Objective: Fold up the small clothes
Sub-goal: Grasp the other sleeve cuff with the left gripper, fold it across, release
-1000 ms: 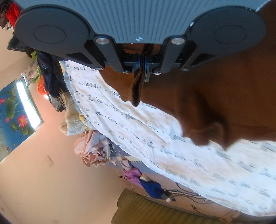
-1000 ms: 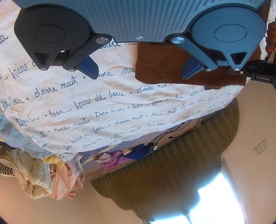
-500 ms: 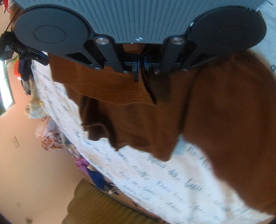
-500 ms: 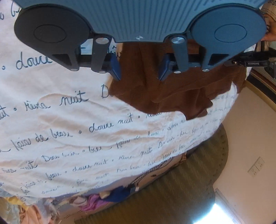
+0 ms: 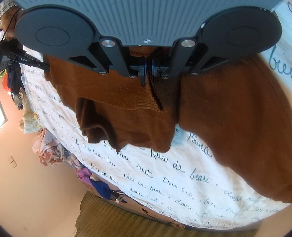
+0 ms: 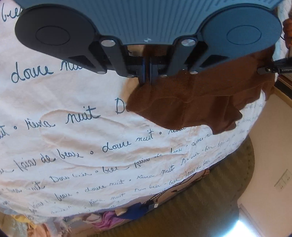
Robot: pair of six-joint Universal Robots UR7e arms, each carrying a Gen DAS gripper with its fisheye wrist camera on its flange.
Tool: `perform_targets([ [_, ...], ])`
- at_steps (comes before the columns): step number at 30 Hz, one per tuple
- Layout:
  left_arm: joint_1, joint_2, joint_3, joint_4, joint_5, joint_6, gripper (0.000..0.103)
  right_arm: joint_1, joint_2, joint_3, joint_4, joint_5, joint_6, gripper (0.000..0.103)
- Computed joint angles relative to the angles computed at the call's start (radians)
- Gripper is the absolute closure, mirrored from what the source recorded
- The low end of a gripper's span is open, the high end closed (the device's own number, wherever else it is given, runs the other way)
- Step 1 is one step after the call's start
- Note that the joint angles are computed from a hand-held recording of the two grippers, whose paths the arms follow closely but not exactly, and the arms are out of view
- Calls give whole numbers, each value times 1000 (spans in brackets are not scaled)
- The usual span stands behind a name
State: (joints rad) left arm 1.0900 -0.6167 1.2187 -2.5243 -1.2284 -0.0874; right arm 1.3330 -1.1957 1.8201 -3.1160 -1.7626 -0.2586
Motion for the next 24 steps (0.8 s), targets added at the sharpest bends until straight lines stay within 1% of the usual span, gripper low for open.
perform_targets([
  [1, 0, -6, 11, -10, -6, 2, 97, 7, -2, 7, -25, -10, -18, 99],
  [4, -6, -18, 28, -42, -36, 7, 97, 17, -34, 22, -72, 4, -48, 99],
  [6, -5, -19, 28, -36, -72, -7, 97, 25, -48, 26, -91, -15, -83, 99],
  [7, -7, -12, 22, -29, -71, -10, 97, 27, -48, 23, -94, -42, -96, 99],
  [8, -11, -5, 20, -22, -54, -7, 97, 22, -43, 15, -80, -65, -96, 99],
  [10, -13, 24, -4, 20, -5, -3, 96, 5, -15, -12, -35, -125, -90, 98],
  [11, -8, 37, -8, 7, 5, 5, 88, -13, -2, -22, -9, -125, -76, 98],
  [12, -4, 38, -5, -15, 1, 14, 88, -31, -7, -8, -24, -83, -59, 98],
  [13, -1, 35, -9, -8, -3, 2, 88, -33, -15, 1, -28, -83, -38, 95],
  [14, 0, 30, -12, 3, -5, -15, 88, -24, -20, 9, -46, -100, -35, 83],
  [15, -2, 21, -12, 10, -4, -9, 88, -1, -19, 21, -90, -154, -61, 77],
  [16, -11, 8, 3, -6, 22, 15, 88, 16, -22, 44, -154, -178, -107, 73],
  [17, -23, -6, 23, -29, 57, 38, 85, 28, -35, 72, -200, -171, -147, 73],
  [18, -31, -22, 42, -52, 68, 59, 85, 30, -61, 105, -214, -129, -165, 73],
  [20, -39, -59, 89, -113, 33, 66, 83, 30, -104, 162, -219, -32, -174, 73],
  [21, -44, -74, 114, -146, 4, 65, 80, 34, -110, 178, -220, -13, -184, 73],
  [23, -49, -82, 144, -190, -75, 65, 67, 39, -102, 190, -207, 24, -197, 74],
  [24, -52, -77, 151, -184, -106, 60, 64, 44, -88, 183, -187, 11, -204, 74],
])
